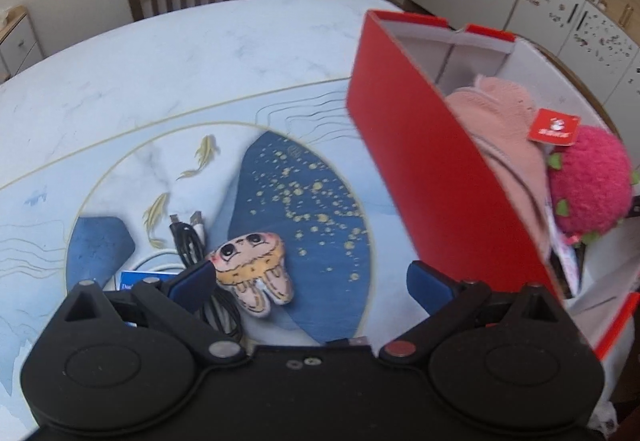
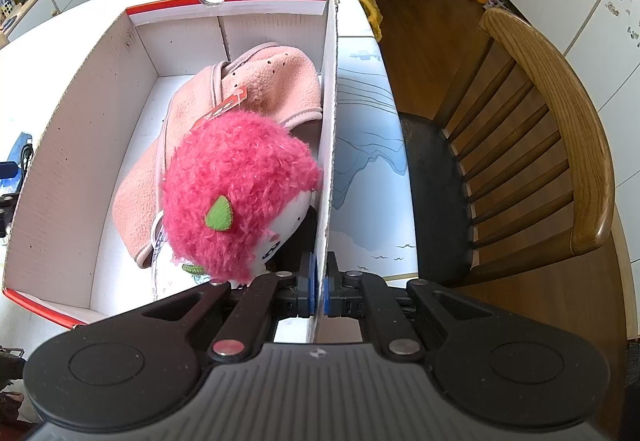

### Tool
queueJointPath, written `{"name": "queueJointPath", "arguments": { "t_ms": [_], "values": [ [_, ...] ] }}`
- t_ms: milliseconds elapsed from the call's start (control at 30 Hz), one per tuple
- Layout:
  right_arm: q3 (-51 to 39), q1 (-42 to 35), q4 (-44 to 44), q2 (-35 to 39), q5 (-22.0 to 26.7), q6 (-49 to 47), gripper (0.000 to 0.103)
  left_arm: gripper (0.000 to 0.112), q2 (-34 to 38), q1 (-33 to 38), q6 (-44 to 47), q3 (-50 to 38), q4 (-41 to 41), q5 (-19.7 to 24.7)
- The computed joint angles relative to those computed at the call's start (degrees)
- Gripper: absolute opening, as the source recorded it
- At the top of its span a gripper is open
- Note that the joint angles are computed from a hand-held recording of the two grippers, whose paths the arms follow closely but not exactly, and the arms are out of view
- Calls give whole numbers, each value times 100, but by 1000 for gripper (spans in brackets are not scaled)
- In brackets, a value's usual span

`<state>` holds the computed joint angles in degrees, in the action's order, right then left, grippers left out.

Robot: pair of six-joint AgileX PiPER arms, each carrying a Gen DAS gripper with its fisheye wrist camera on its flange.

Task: Organize objects
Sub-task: 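Move the left gripper to the small plush keychain and grasp it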

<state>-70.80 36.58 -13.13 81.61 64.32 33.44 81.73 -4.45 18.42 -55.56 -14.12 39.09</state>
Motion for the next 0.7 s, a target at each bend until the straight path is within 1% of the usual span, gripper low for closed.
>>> {"name": "queueJointPath", "arguments": {
  "t_ms": [133,267,333,400,467,533,567,633,700],
  "values": [
    [8,2,2,-2,-7,-14,4,98,175,-11,-126,-51,148,-88],
    [12,11,-2,-2,-8,-15,4,93,352,-118,-393,-119,473,-196],
    [12,11,-2,-2,-8,-15,4,88,440,-208,-677,-164,769,-237],
    [13,10,2,-2,-13,-11,4,76,550,-271,-829,-237,968,-204],
    [13,11,-5,-4,-11,-9,4,73,578,-365,-1062,-244,1236,-220],
    [27,9,1,-15,-26,-3,4,66,555,-458,-1252,-219,1453,-267],
    [27,9,1,-15,-26,-3,4,58,547,-485,-1287,-219,1497,-264],
    [38,0,13,-26,-35,-11,4,50,522,-533,-1342,-214,1572,-276],
    [38,3,-4,-30,-23,-3,4,49,490,-510,-1226,-203,1467,-288]
  ]
}}
